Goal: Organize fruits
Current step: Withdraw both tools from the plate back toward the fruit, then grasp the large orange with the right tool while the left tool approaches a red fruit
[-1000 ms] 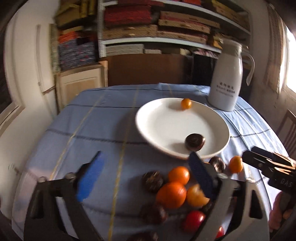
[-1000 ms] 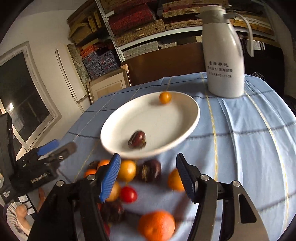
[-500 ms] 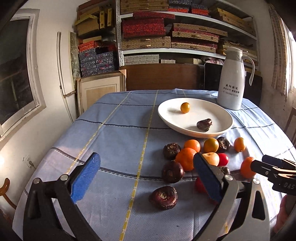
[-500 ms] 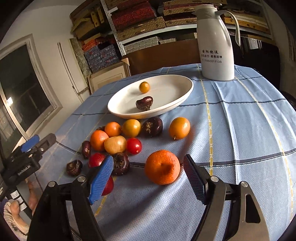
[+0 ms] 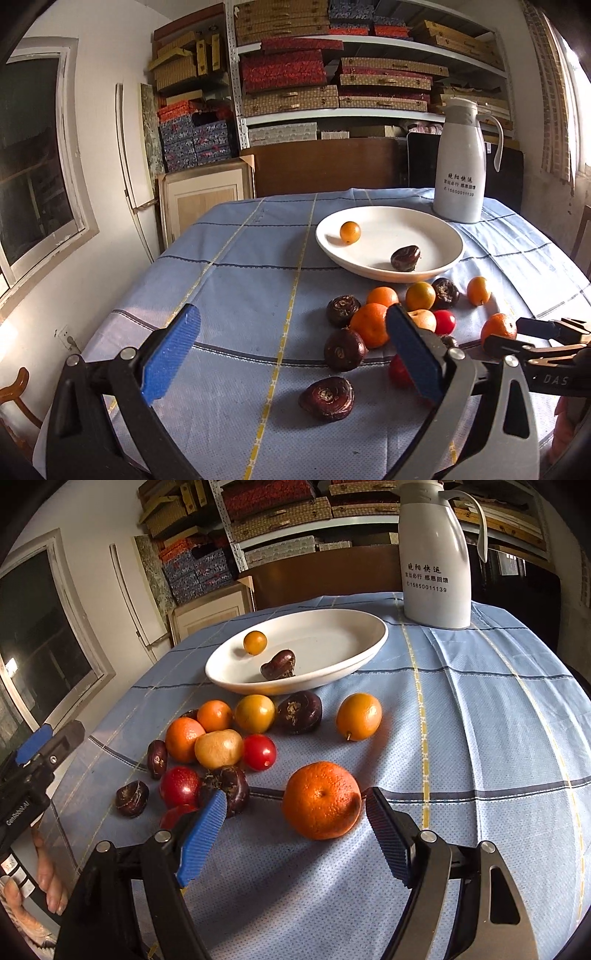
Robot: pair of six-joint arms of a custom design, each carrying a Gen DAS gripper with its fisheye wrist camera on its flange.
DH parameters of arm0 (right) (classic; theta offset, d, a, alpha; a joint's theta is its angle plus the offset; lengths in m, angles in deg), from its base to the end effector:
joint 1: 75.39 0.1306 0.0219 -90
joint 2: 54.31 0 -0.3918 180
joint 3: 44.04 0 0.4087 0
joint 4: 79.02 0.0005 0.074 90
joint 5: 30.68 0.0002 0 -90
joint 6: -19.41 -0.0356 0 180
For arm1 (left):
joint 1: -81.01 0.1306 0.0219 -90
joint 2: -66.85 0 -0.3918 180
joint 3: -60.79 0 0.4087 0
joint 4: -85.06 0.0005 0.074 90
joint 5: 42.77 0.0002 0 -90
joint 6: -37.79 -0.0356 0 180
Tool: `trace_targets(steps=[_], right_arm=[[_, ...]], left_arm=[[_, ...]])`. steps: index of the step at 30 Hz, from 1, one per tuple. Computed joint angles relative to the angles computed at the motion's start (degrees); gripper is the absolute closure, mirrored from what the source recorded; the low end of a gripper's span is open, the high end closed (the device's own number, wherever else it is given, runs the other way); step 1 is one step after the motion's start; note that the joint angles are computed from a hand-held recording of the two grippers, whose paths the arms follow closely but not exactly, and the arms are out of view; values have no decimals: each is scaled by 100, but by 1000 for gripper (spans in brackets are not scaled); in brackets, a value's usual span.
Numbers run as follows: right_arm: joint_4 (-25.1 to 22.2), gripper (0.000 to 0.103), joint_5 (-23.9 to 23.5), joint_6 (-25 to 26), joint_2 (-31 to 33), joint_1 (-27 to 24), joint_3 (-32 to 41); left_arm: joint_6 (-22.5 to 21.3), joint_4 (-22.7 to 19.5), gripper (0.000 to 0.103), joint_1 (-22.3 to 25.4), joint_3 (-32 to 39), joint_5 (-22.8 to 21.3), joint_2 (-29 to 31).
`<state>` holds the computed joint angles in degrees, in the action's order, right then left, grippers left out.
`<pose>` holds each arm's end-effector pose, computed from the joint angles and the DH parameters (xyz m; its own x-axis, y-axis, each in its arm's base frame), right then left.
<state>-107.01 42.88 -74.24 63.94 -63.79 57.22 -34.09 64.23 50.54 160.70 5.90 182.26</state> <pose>0.6589 0.1450 0.2797 -0.7158 -0.0846 -0.6932 -0.3441 0.9065 0.2447 0.5847 -0.3173 0.3154 -0.4611 0.0003 -0.8873 -0.2327 0.9650 0.1213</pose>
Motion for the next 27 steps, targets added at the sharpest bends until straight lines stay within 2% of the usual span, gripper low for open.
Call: trace_targets(steps=[4, 13, 15, 17, 18, 21, 27], right_arm=[[-99, 24, -54, 17, 56, 2, 72], [-206, 24, 106, -35, 179, 33, 228], [-347, 29, 36, -92, 257, 11, 339], [-512, 41, -27, -143, 341, -6, 448], [-611, 44, -54, -157, 390, -16, 512], [-607, 55, -40, -223, 387, -22, 504], [-592, 57, -71, -217, 391, -36, 505]], left_arm=[[-114, 156, 5, -23, -68, -15, -42], [-238, 216, 5, -57, -77, -24, -39], [-243, 211, 5, -57, -68, -19, -31], [-242, 215, 5, -56, -69, -15, -30], [-240, 217, 5, -55, -70, -6, -31], [-240, 210, 5, -59, -64, -8, -26], [-263, 167, 5, -64, -35, 28, -4]])
